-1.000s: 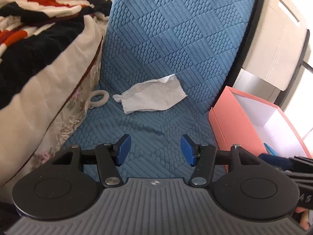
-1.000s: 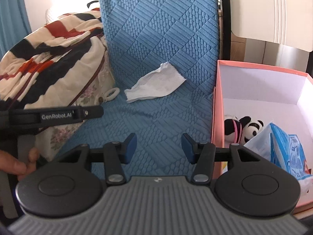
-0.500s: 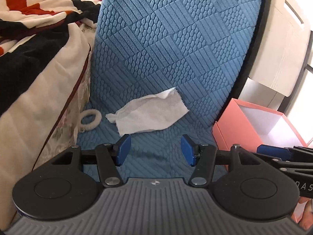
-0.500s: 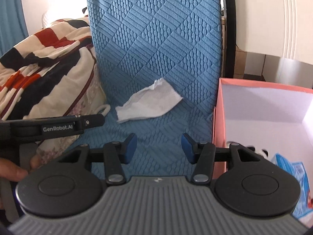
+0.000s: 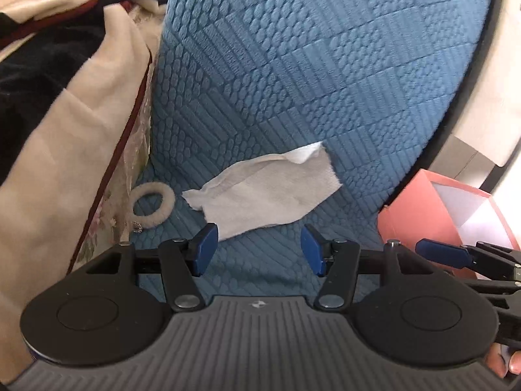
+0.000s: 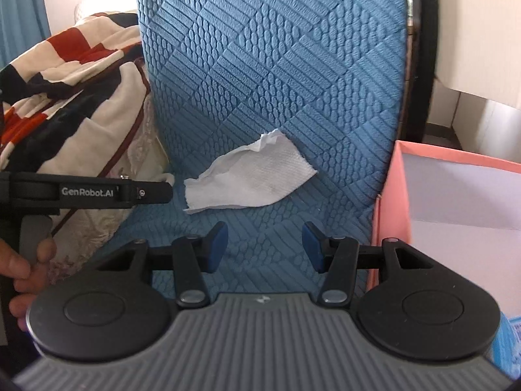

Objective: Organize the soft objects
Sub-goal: 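Withdraw both open tools from the box back toward the seat, then lower the right tool onto the white tissue while the left tool reaches the cream hair tie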

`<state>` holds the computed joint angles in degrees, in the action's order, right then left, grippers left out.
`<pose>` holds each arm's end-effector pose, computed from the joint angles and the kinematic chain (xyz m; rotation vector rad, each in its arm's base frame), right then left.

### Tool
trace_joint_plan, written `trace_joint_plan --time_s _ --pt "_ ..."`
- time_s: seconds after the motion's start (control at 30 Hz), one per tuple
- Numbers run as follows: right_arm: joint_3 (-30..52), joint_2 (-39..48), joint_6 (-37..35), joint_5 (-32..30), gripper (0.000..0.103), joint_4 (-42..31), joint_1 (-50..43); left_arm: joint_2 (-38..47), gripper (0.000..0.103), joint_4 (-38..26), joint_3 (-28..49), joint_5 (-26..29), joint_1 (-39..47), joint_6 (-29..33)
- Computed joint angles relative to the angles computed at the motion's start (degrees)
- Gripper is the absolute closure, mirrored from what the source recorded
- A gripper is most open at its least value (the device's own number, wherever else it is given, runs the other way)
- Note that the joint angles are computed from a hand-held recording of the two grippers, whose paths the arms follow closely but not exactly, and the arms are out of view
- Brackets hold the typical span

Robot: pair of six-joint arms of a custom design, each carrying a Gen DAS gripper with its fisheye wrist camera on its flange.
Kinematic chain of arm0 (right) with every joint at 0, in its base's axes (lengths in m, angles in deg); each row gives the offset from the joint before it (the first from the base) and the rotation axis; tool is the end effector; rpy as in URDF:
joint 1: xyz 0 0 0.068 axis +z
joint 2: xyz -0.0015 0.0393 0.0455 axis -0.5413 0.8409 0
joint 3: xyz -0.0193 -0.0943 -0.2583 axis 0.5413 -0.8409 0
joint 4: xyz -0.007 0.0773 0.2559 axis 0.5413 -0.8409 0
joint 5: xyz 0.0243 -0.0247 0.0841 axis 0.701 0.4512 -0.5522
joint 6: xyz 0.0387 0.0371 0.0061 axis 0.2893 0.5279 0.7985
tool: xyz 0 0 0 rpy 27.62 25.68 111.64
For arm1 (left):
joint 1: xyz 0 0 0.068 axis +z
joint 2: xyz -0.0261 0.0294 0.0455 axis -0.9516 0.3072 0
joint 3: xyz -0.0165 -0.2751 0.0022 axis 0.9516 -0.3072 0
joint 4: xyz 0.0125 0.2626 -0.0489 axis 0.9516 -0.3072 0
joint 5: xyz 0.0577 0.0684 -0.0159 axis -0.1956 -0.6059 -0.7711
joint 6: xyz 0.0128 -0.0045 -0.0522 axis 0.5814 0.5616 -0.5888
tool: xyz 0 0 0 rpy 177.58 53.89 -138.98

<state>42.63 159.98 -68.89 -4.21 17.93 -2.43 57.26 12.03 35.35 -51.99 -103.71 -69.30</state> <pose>0.2389 0.1544 0.1567 -0.8254 2.2064 0.6742 0.1480 -0.0704 0.1194 -0.5870 2.2177 -0.0953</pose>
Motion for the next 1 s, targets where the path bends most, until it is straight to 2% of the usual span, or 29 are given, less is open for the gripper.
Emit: trace_joint_plan --time_s 0.13,0.27,0.47,0.77,0.8,0.83,1.0 --pt "3.89 5.18 0.30 0.44 0.050 0.72 0.95 3.02 0.041 4.08 0.12 7.33 8.54 6.80" --pt "8.37 10.73 0.30 0.32 0.050 0.85 1.56 6.99 0.041 7.61 0.53 13.03 16.92 10.92" --pt "12.51 17.52 1.34 1.28 0.050 2.01 2.57 13.45 0.041 12.40 1.65 17.37 24.11 15.99" --pt "18.09 26.18 -1.44 1.05 0.048 6.14 5.96 23.98 0.044 17.17 4.23 17.64 30.45 21.26" --pt "18.76 27.05 -1.42 0.96 0.044 6.40 6.24 25.16 0.046 17.78 4.56 17.93 30.82 22.15" --pt "19.19 27.72 -0.84 0.73 0.036 6.77 6.47 26.36 0.048 18.01 5.02 17.59 30.83 22.70" --pt "21.16 29.79 -1.48 0.99 0.034 6.85 8.37 33.07 0.063 19.05 7.73 17.63 31.55 25.58"
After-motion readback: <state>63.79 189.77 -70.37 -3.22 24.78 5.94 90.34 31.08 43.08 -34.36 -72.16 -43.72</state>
